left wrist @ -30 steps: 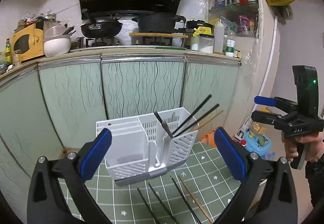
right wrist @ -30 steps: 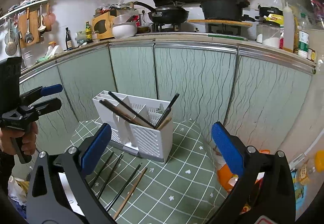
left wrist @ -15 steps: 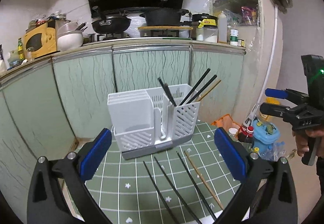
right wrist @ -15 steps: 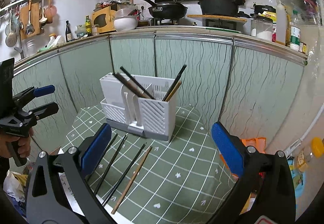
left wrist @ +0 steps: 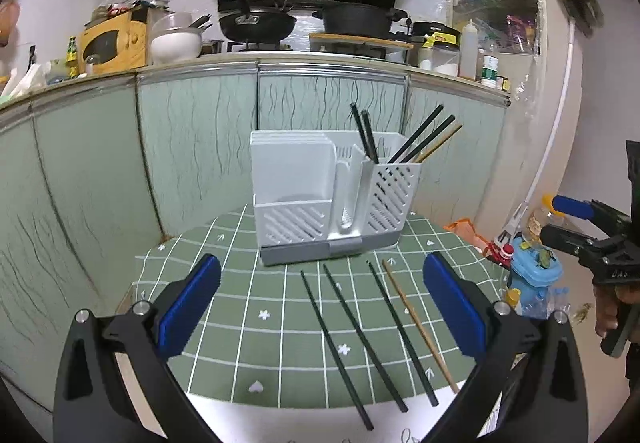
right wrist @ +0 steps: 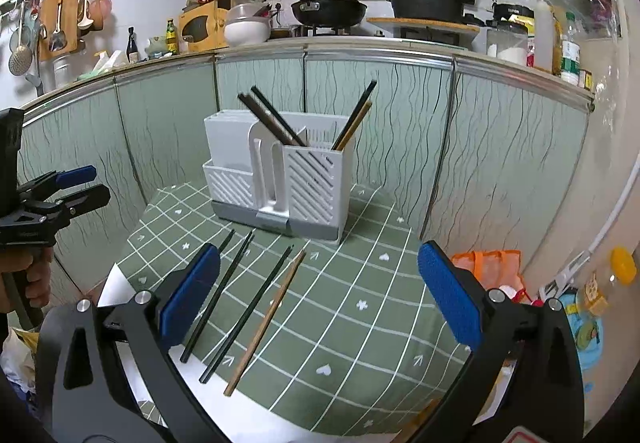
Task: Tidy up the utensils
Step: 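Move both open tools back over the remaining chopsticks on the mat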
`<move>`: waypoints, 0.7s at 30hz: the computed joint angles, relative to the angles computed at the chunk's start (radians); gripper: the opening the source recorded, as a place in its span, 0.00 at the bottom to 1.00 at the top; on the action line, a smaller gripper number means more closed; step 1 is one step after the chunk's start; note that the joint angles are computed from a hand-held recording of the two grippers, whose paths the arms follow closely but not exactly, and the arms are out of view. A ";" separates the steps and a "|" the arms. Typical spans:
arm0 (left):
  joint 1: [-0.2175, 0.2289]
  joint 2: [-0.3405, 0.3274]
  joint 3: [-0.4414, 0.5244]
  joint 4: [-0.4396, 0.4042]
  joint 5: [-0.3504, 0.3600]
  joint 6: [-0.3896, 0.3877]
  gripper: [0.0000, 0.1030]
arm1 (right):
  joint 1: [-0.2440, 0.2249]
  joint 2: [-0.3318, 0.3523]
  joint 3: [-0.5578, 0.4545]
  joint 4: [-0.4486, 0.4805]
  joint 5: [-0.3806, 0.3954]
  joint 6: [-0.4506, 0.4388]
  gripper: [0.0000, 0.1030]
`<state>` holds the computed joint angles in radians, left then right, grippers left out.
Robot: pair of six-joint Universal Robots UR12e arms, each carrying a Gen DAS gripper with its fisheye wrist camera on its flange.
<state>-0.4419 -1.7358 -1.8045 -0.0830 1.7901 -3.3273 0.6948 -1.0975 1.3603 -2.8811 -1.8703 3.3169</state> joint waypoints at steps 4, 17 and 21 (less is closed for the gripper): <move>-0.004 0.004 -0.023 0.005 0.016 -0.005 0.96 | 0.008 0.002 0.019 -0.012 -0.016 0.013 0.92; -0.029 -0.012 -0.074 -0.003 0.111 -0.013 0.96 | 0.029 0.032 0.041 0.007 -0.033 0.038 0.92; -0.039 -0.022 -0.086 0.012 0.141 -0.025 0.96 | 0.032 0.042 0.045 0.019 -0.033 0.069 0.92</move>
